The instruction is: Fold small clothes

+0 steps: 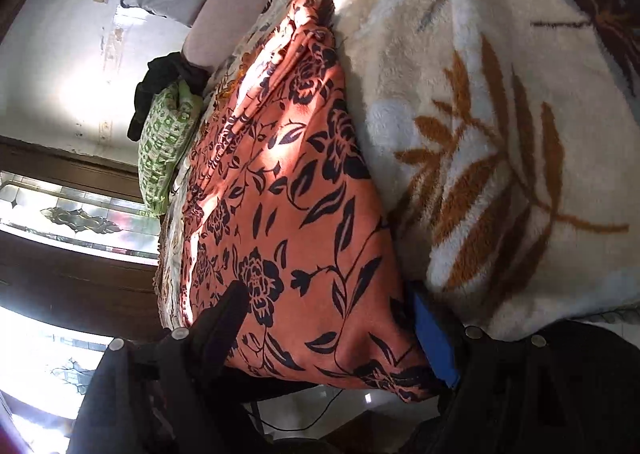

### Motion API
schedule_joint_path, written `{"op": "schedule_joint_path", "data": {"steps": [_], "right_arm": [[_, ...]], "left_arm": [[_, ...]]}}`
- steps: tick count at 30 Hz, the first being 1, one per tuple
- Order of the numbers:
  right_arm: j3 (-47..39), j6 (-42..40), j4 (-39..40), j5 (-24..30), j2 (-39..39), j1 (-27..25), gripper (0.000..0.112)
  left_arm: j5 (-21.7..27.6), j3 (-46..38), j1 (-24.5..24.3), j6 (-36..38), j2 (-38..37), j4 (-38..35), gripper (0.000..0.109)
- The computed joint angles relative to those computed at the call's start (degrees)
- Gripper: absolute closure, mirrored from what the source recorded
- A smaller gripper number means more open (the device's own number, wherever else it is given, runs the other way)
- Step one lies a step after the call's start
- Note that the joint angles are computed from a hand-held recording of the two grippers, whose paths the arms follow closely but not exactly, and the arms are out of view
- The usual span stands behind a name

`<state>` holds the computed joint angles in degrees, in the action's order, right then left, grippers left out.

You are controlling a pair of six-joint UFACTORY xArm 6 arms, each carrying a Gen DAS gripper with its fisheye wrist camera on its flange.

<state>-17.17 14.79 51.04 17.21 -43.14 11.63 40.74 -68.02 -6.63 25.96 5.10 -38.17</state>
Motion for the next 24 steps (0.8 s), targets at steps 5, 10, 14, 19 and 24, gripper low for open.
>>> {"op": "schedule_joint_path", "data": {"steps": [5, 10, 14, 19, 24], "right_arm": [[0.9, -3.9, 2.7, -0.5, -1.7, 1.8, 0.03], [0.7, -5.1, 4.0, -0.3, -0.8, 2.1, 0.03], [0.3, -8.3, 7.4, 0.8, -1.5, 1.9, 0.059], [1.6, 0.3, 0.2, 0.4, -1.4, 0.9, 0.055], [-0.8, -4.1, 0.6, 3.9, 1.3, 0.3, 0.04]], "left_arm": [[1.2, -0.6, -0.6, 1.3, 0.9, 1.1, 0.023], [0.0, -0.3, -1.1, -4.9, 1.5, 9.3, 0.072], [0.0, 0.5, -0.8, -0.9, -0.2, 6.1, 0.09], [-1.1, 0.0, -1.7, -5.1, 1.4, 10.4, 0.034], [-1.7, 0.4, -2.7, -4.5, 1.5, 11.8, 0.046]]}}
